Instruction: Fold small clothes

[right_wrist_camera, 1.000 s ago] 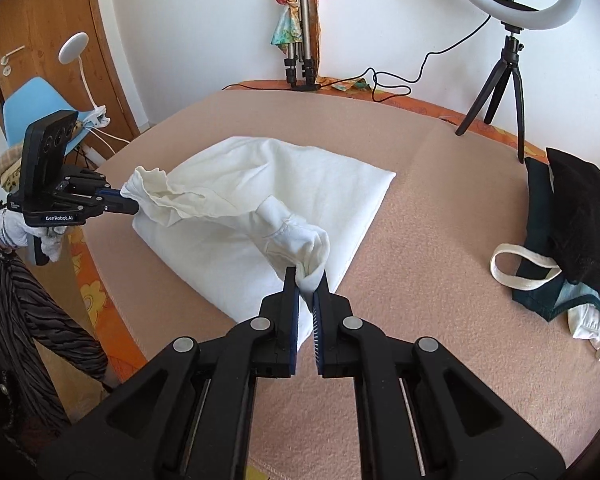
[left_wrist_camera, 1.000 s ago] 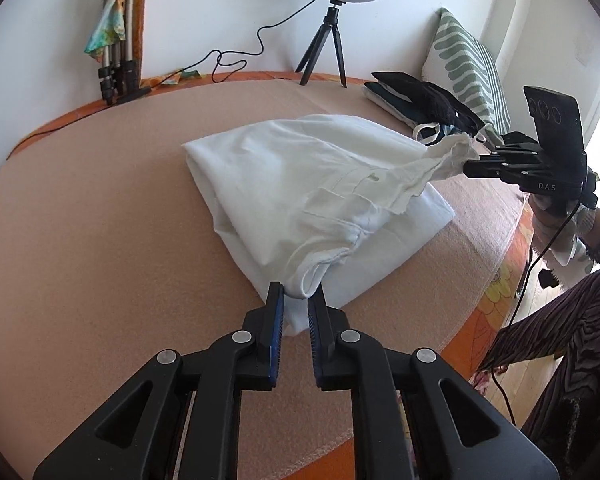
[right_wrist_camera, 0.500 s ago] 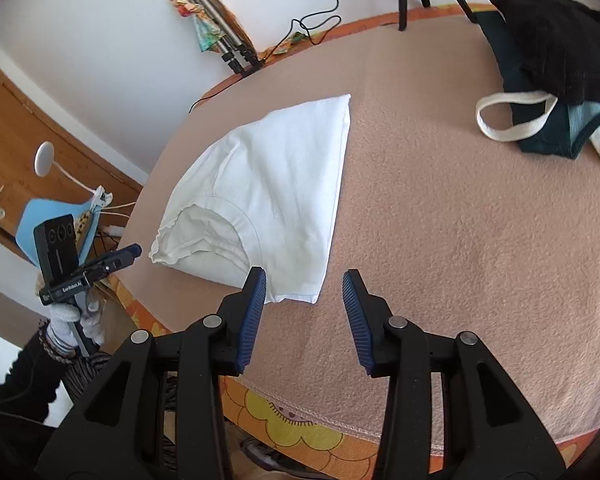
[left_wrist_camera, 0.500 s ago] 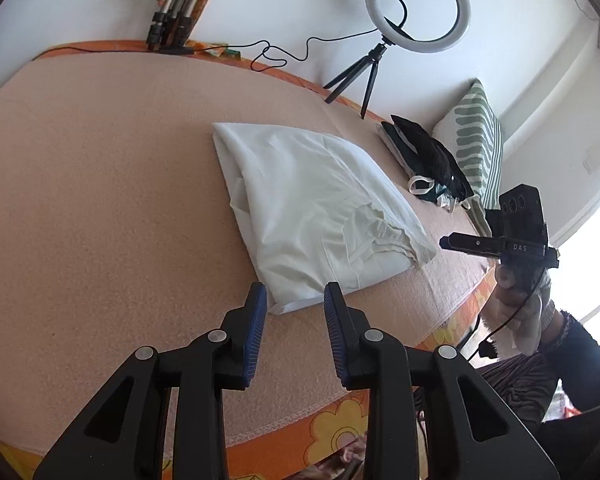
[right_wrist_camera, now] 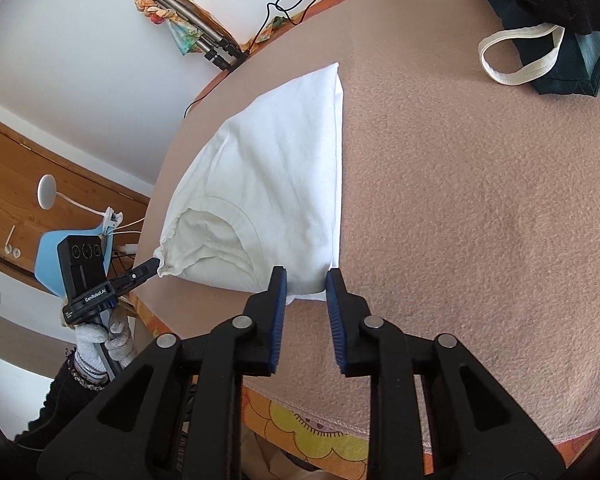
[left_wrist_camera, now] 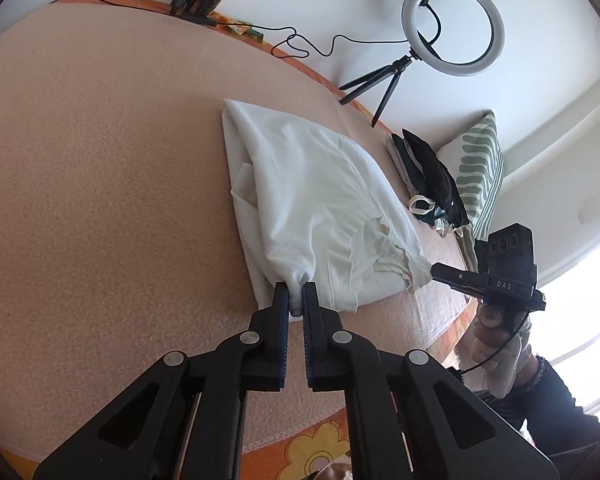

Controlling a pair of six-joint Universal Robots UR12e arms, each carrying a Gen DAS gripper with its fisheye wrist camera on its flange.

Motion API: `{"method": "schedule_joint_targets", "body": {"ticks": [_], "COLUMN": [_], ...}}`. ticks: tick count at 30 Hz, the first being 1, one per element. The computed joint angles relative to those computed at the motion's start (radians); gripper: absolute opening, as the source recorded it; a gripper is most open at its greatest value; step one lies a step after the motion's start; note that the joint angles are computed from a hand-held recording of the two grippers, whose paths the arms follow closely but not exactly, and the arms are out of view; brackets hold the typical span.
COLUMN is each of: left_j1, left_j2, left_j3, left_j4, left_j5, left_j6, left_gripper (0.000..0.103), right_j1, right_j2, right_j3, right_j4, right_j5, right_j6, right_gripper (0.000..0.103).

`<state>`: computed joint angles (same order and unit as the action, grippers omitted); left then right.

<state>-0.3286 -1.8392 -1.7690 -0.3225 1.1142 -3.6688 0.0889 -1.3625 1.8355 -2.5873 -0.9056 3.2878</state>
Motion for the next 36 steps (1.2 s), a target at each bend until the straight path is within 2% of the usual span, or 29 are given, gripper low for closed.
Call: {"method": "schedule_joint_targets", "body": {"ticks": [5, 9, 13, 15, 20, 23, 28, 32, 36], "left_j1": [-0.004, -0.004, -0.004, -0.004, -0.002, -0.007, -0.018, -0.023, -0.034], "left_j2": [0.007, 0.017, 0.022, 0.024, 0.032, 0.056, 0.07, 0.026, -0.038], "left_j3": [-0.003, -0.011, -0.024, -0.029, -0.022, -0.026, -0.005, 0.065, 0.153], "left_j4": [0.028, -0.004, -0.054, -0.052, -0.098, -0.113, -0.05, -0.046, -0.064], "left_j5": [0.017, 0.031, 0.052, 0.052, 0.028, 0.059, 0.133, 0.153, 0.173], "left_j6": [0.018, 0.051, 0.062, 0.064, 0.095, 0.137, 0.193, 0.222, 0.246], "left_gripper": [0.004, 0.004, 0.004, 0.004, 0.004, 0.006, 0.007, 0.007, 0.008], "right_j1": [0.01, 0.0, 0.003, 0.003, 0.021, 0.023, 0.013, 0.039, 0.068], "right_j2": [-0.015, -0.026, -0.02, -0.016, -0.021, -0.044, -0.038, 0.005, 0.057], "right_j3": [0.003, 0.013, 0.01, 0.008, -0.026, -0.022, -0.039, -0.106, -0.18], "right_j4": [-0.05, -0.045, 0.034, 0.054, 0.134, 0.086, -0.089, -0.136, -0.123], "right_j5": [-0.002, 0.023, -0.05, -0.059, -0.137, -0.188, -0.15, -0.171, -0.164], "right_j6": [-0.018, -0.017, -0.028, -0.038, -0.14, -0.18, -0.136, -0.149, -0.17], "right_gripper": [0.007, 0.006, 0.006, 0.006, 0.006, 0.007, 0.007, 0.007, 0.007]}}
